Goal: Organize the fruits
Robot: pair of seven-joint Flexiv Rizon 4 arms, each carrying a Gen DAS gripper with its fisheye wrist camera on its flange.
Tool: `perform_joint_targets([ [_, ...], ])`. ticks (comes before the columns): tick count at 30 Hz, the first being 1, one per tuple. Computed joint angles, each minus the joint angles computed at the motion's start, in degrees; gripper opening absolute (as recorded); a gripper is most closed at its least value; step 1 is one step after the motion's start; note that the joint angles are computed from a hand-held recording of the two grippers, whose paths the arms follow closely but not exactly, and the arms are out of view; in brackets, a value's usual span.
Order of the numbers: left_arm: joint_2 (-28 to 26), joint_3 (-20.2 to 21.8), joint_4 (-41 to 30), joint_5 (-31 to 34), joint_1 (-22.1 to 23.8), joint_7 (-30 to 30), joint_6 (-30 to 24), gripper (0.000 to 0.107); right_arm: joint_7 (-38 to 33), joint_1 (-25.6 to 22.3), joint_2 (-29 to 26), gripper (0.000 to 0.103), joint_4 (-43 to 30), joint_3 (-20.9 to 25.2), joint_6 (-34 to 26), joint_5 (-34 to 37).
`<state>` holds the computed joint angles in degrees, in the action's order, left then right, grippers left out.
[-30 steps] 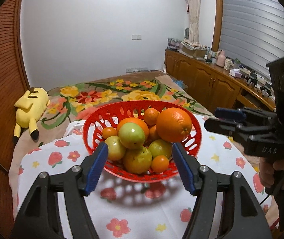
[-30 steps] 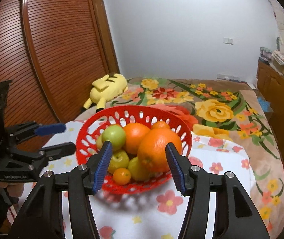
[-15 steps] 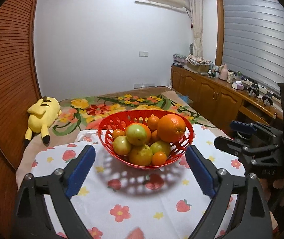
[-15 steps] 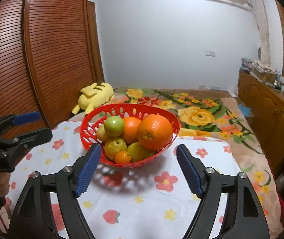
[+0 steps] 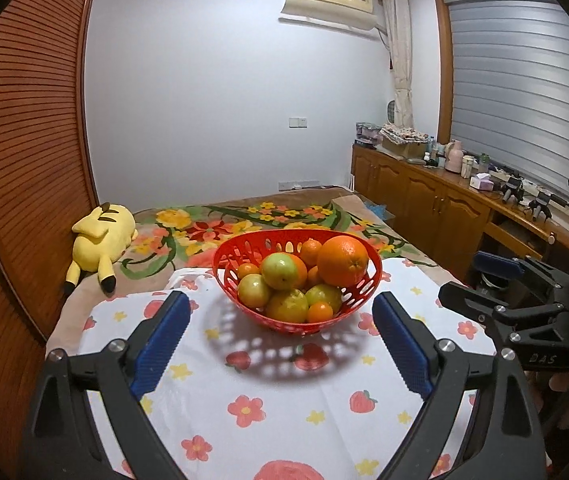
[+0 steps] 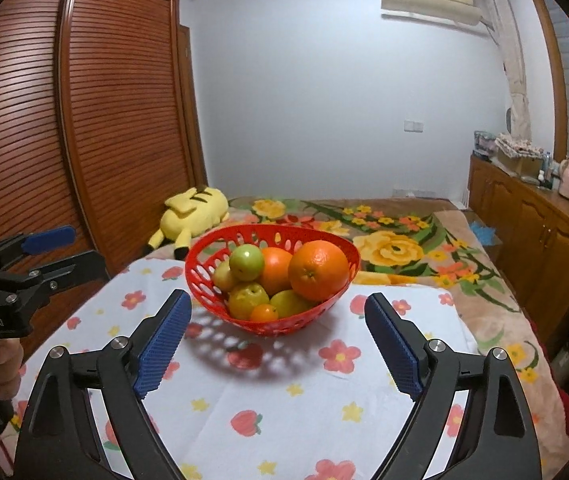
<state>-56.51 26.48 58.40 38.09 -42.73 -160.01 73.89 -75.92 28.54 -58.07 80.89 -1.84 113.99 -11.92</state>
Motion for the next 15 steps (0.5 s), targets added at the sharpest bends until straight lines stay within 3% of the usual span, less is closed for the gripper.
perform_joint_targets([
  [15,3.43,3.41,4.53,6.93,-5.9,-8.44,-1.79,0.093,-4.76,5.02,3.21,0.09,7.44,-3.8,7.08,8.87],
])
